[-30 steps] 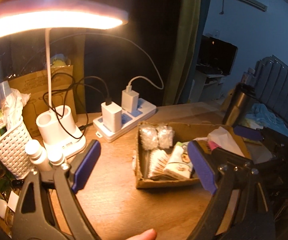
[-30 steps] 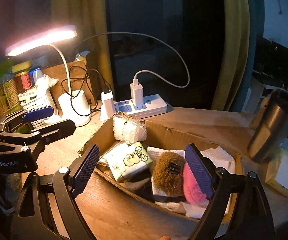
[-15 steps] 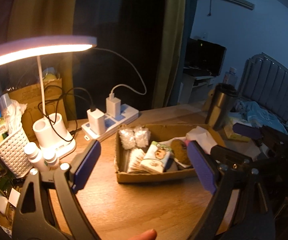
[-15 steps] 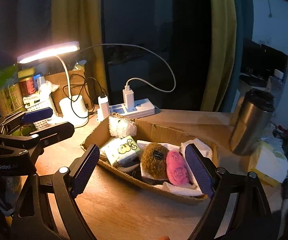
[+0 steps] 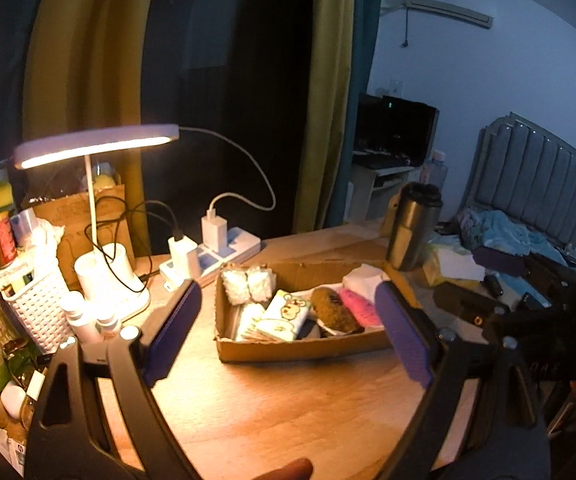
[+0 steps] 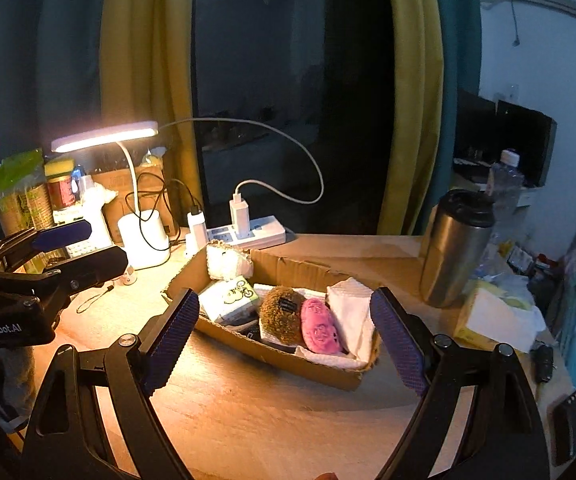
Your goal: Organize soft objects
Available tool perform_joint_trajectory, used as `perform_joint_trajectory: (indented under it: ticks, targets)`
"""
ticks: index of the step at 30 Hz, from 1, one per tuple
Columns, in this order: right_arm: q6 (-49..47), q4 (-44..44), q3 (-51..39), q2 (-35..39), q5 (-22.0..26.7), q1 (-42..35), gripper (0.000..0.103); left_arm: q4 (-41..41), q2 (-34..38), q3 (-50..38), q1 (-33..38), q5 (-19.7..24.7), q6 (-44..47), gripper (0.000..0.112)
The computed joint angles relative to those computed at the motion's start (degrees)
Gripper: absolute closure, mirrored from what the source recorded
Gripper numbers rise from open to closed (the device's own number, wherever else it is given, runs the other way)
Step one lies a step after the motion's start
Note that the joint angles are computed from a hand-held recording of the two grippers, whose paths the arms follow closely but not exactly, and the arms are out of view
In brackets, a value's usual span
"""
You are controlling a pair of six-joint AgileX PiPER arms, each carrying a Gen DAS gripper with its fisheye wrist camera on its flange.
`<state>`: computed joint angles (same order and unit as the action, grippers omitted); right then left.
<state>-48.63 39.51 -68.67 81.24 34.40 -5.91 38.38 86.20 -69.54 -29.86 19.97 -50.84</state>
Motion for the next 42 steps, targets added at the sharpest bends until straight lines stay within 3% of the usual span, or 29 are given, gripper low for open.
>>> perform_joint_trajectory:
  ticks: [23,29,39,42]
  targets:
    - [-5.29,5.08,8.53,-19.29,7.52,-10.86,0.014,23.85,-15.02,8.7,-16.31,11.31,-23.89,0.016]
    - [-7.32,7.43,10.8,-24.67,10.67,-15.26,0.014,26.76,-18.37,9.62,-22.68,17.47,-26.8,0.015]
    - [-8.53,13.81,10.36,-32.79,19.55,-27.84,0.014,35.54,-22.19,9.17,-37.33,34.54,-31.75,0.015]
    - [-9.25,15.32,9.86,-33.87,21.9,-30.99,0.014,36.14,-22.67,8.76,-39.08,36.69,-31.77,0.015]
